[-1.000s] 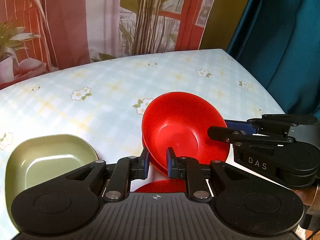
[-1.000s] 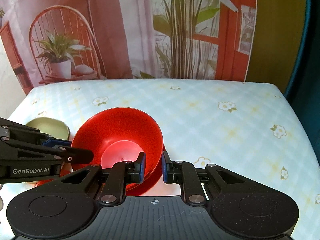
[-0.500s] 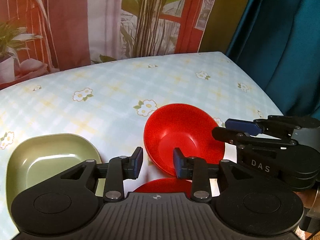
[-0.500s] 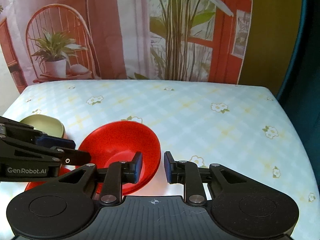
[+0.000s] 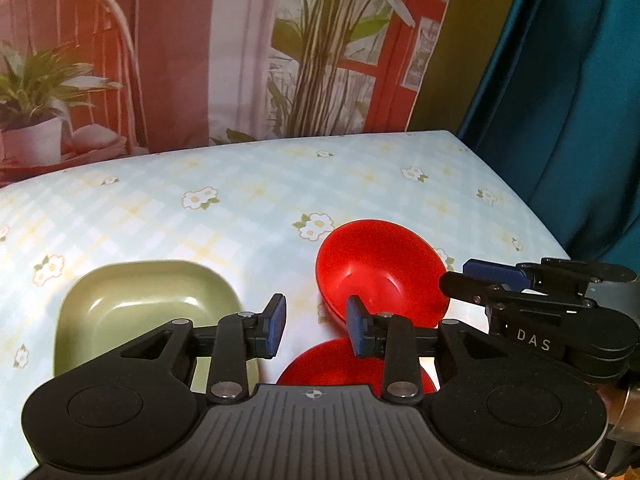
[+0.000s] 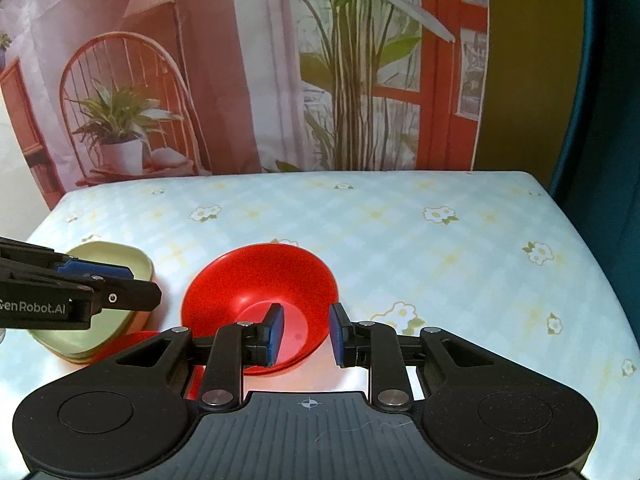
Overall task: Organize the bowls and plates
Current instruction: 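Carry the held red bowl with the left tool toward the other red bowl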
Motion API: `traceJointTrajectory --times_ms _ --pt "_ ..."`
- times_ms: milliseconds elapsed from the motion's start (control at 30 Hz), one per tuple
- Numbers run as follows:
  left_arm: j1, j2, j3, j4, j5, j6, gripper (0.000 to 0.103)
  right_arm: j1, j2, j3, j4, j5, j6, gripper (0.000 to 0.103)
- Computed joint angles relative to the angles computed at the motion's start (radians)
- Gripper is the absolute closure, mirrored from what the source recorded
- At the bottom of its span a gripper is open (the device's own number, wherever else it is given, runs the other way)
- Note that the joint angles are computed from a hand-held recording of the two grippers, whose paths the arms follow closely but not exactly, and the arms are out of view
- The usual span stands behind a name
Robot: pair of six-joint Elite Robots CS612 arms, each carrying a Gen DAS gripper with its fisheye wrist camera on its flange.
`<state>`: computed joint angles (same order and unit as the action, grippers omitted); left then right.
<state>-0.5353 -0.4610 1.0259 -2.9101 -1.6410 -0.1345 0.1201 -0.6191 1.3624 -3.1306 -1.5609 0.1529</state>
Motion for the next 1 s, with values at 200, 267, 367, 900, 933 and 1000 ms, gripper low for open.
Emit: traceJointTrajectory --times_ms 200,267,367,900,933,1000 --pt "0.000 -0.035 0.066 -0.032 0.030 -0.023 0.068 0.008 -0.013 0.036 -0.063 -0.001 0.017 0.080" --pt "0.004 -0.048 0.097 -0.055 0.024 -0.051 0.068 0.012 -0.017 0.048 -0.089 -0.002 0.023 0.080" --pt "0.008 -0.064 0.139 -0.090 0.019 -0.100 0.068 0.016 -0.026 0.068 -0.102 0.009 0.039 0.080" --pt "0.009 -0.081 0.231 -0.121 -0.018 -0.186 0.068 0.038 -0.026 0.093 -0.050 0.039 0.014 0.077" --pt "0.008 -0.078 0.231 -0.120 -0.020 -0.179 0.068 0.038 -0.025 0.092 -0.048 0.040 0.011 0.077" --pt "0.007 -0.072 0.227 -0.116 -0.026 -0.173 0.068 0.037 -0.023 0.092 -0.040 0.046 0.016 0.076"
